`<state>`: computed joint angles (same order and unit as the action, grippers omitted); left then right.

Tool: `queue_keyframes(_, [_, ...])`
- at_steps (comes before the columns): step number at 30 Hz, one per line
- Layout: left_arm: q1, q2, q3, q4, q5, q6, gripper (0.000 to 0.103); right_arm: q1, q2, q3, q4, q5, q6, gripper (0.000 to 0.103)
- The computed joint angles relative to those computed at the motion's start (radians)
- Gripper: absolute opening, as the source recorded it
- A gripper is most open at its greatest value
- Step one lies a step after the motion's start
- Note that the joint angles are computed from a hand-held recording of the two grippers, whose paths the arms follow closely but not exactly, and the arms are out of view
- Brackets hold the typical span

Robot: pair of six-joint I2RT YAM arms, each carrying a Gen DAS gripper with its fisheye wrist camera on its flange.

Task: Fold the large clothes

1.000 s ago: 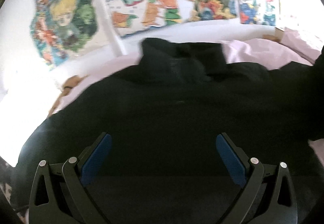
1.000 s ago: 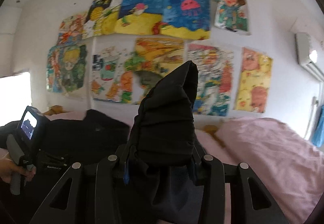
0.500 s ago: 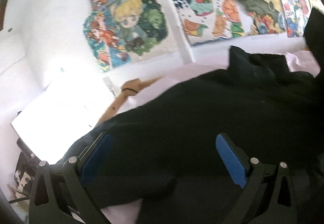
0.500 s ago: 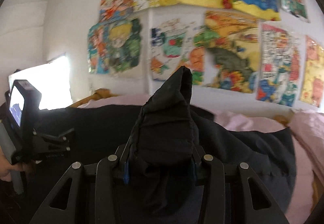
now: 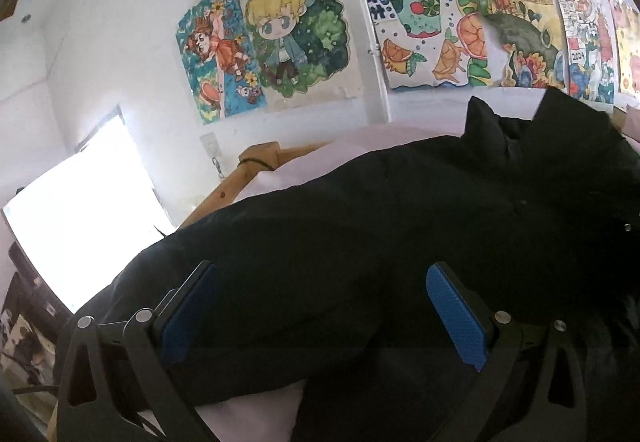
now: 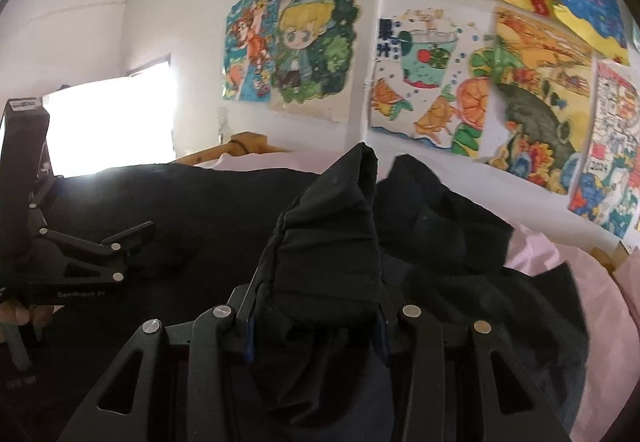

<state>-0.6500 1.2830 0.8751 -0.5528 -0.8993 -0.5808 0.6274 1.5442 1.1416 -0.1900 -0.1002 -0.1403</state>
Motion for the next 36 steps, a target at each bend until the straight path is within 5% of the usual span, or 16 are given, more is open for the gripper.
queue_keyframes(9, [0.117, -0.099, -0.079, 0.012, 0.088, -0.007, 0.101, 0.054, 0.162, 0.089, 0.01, -0.013, 0.054, 0.041])
queue_keyframes(15, [0.344, -0.233, -0.179, 0.178, 0.497, 0.06, 0.101, 0.039, 0.397, 0.303, -0.135, -0.19, 0.141, 0.045])
queue_keyframes(17, [0.399, -0.254, -0.191, 0.233, 0.621, 0.077, 0.101, 0.017, 0.439, 0.346, -0.164, -0.29, 0.173, 0.05])
queue_keyframes(22, [0.395, -0.265, -0.185, 0.315, 0.745, 0.108, 0.101, -0.037, 0.371, 0.271, -0.169, -0.444, 0.123, 0.086])
queue_keyframes(26, [0.392, -0.189, -0.155, 0.333, 0.829, 0.073, 0.101, -0.075, 0.27, 0.19, -0.219, -0.439, 0.009, 0.087])
queue_keyframes(29, [0.376, -0.115, -0.117, 0.326, 0.836, 0.059, 0.101, -0.097, 0.204, 0.13, -0.242, -0.36, -0.06, 0.088])
queue_keyframes(36, [0.225, -0.035, -0.024, 0.217, 0.666, 0.068, 0.101, -0.175, 0.05, -0.019, -0.196, -0.164, -0.155, 0.088])
